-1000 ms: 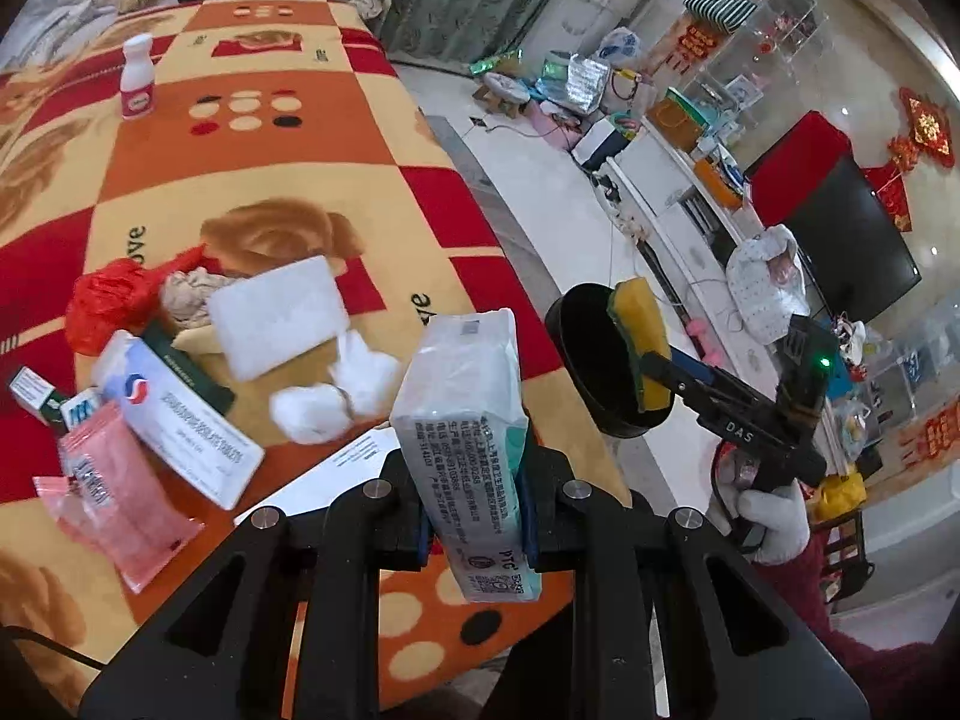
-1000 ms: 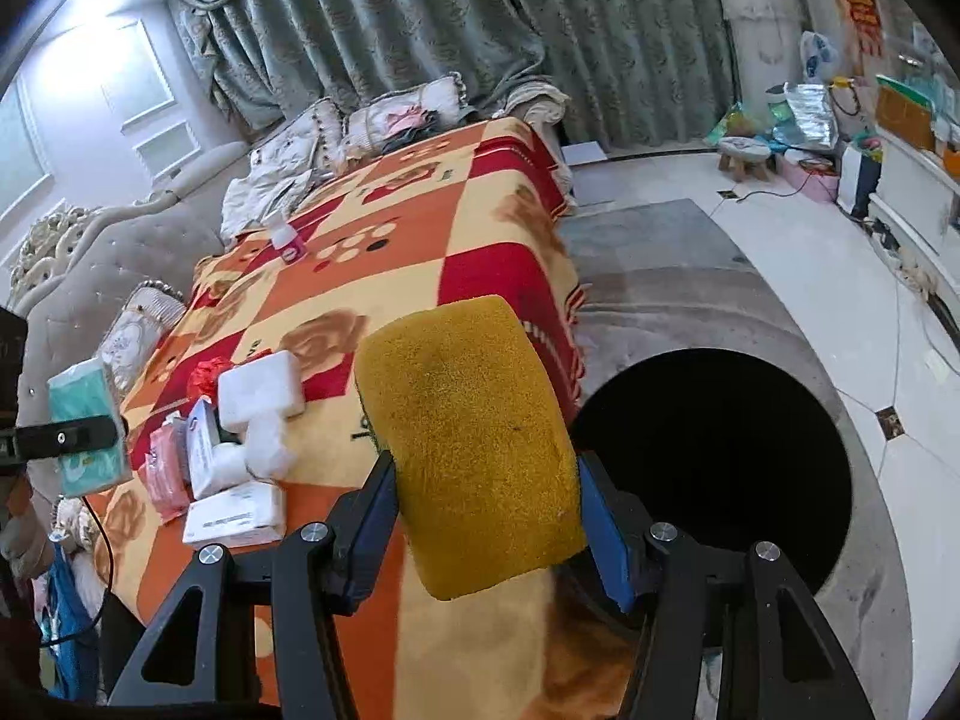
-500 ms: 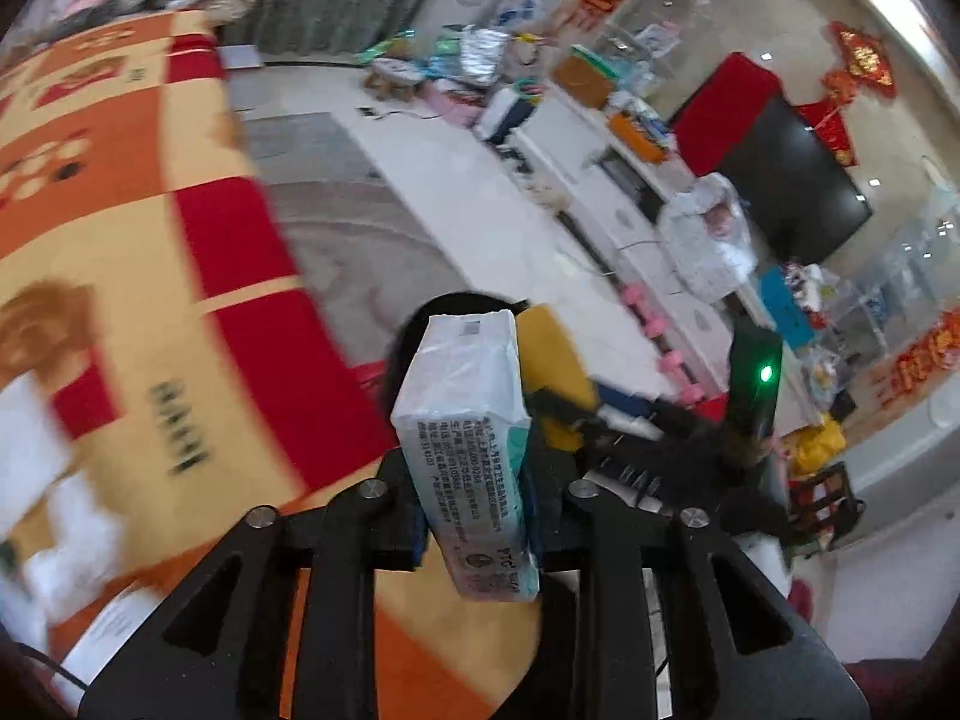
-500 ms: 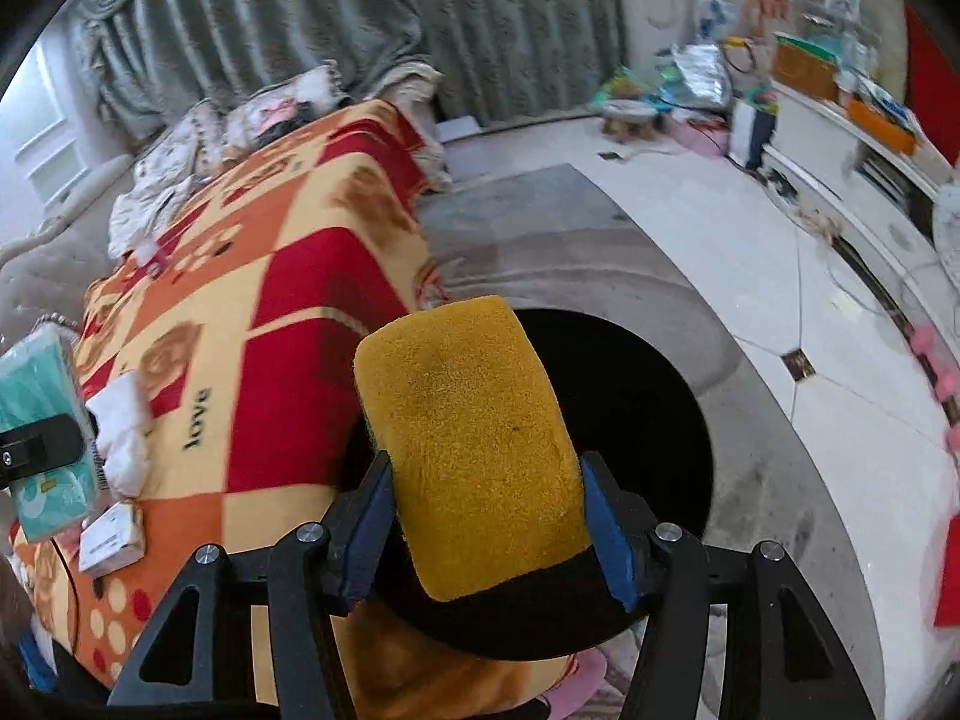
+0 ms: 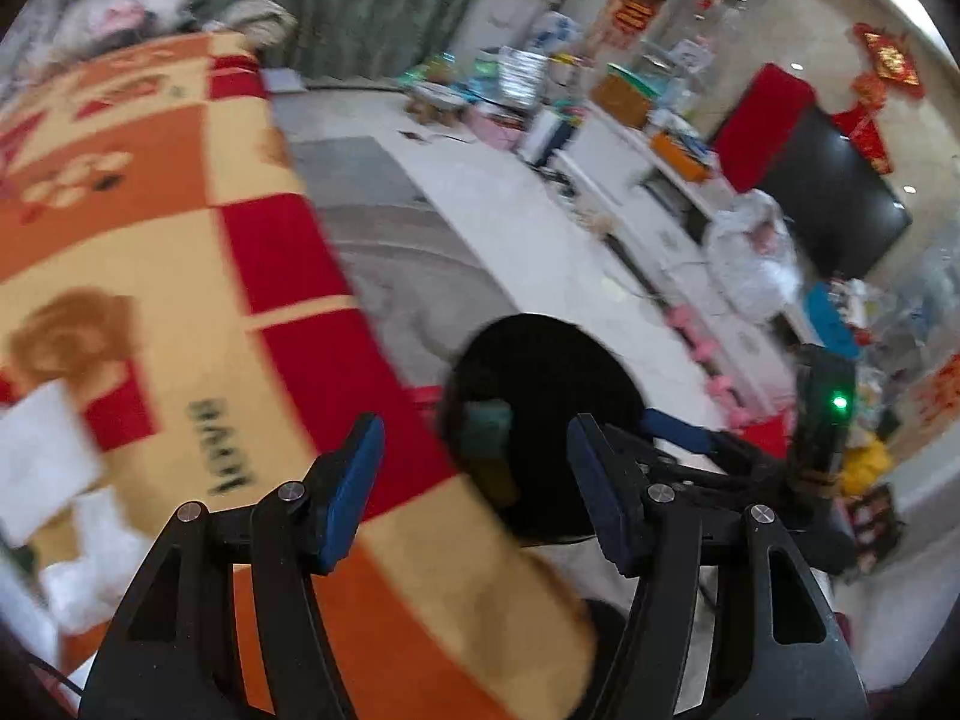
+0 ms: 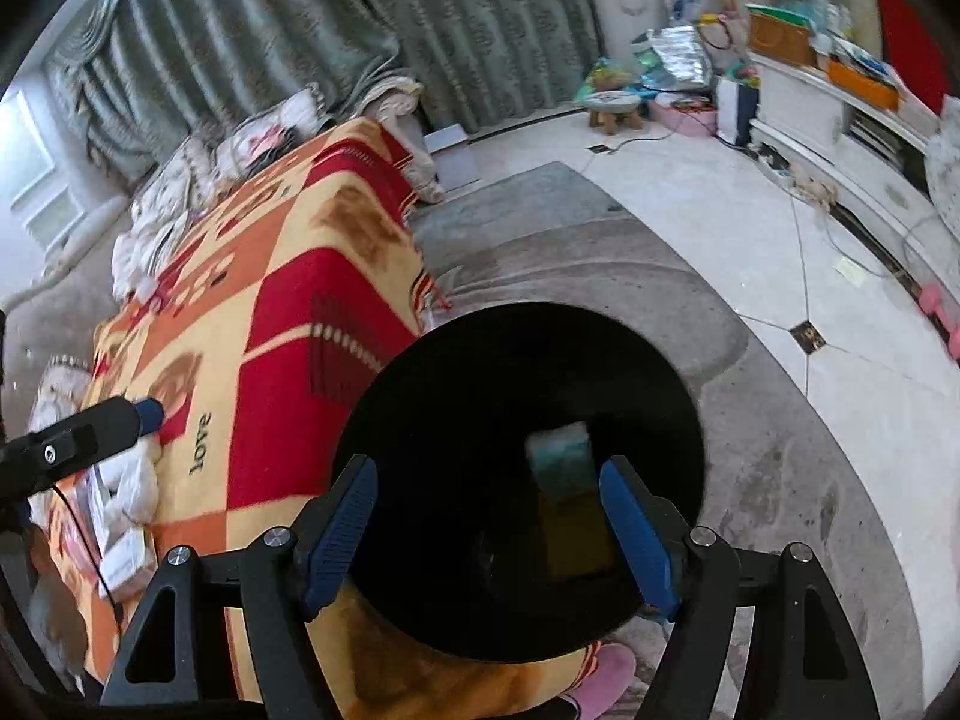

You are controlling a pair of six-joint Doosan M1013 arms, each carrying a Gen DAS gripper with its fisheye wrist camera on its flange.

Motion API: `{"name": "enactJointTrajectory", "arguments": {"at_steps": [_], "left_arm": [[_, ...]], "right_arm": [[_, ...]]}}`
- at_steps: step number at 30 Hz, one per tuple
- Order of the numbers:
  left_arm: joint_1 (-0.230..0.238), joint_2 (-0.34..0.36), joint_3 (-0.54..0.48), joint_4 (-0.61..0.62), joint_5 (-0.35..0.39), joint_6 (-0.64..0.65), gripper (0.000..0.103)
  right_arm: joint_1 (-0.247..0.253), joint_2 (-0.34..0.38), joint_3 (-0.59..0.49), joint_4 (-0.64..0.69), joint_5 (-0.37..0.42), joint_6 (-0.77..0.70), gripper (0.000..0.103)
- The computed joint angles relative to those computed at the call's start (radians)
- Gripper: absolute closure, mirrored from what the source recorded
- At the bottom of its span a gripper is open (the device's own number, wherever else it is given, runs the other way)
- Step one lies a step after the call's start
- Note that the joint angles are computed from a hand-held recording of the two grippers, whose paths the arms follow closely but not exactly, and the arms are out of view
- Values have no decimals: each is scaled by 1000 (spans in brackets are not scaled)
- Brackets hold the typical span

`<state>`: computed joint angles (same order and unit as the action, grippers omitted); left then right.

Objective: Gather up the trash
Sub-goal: 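Open both tools over the black bin to drop the sponge and tissue pack, then move both open tools back over the remaining trash on the bed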

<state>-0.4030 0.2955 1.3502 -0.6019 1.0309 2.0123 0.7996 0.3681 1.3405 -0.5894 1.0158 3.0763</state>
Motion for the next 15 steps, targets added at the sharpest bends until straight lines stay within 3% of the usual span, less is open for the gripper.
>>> {"name": "enactJointTrajectory", "arguments": {"at_steps": [5, 15], "left_arm": [[19, -48, 62, 155, -92, -120, 41], [80, -105, 148, 237, -178, -154, 41]], "right_arm": [[20, 45, -68, -5, 18, -75, 29], [57, 149, -245, 4, 51, -218, 29]]}}
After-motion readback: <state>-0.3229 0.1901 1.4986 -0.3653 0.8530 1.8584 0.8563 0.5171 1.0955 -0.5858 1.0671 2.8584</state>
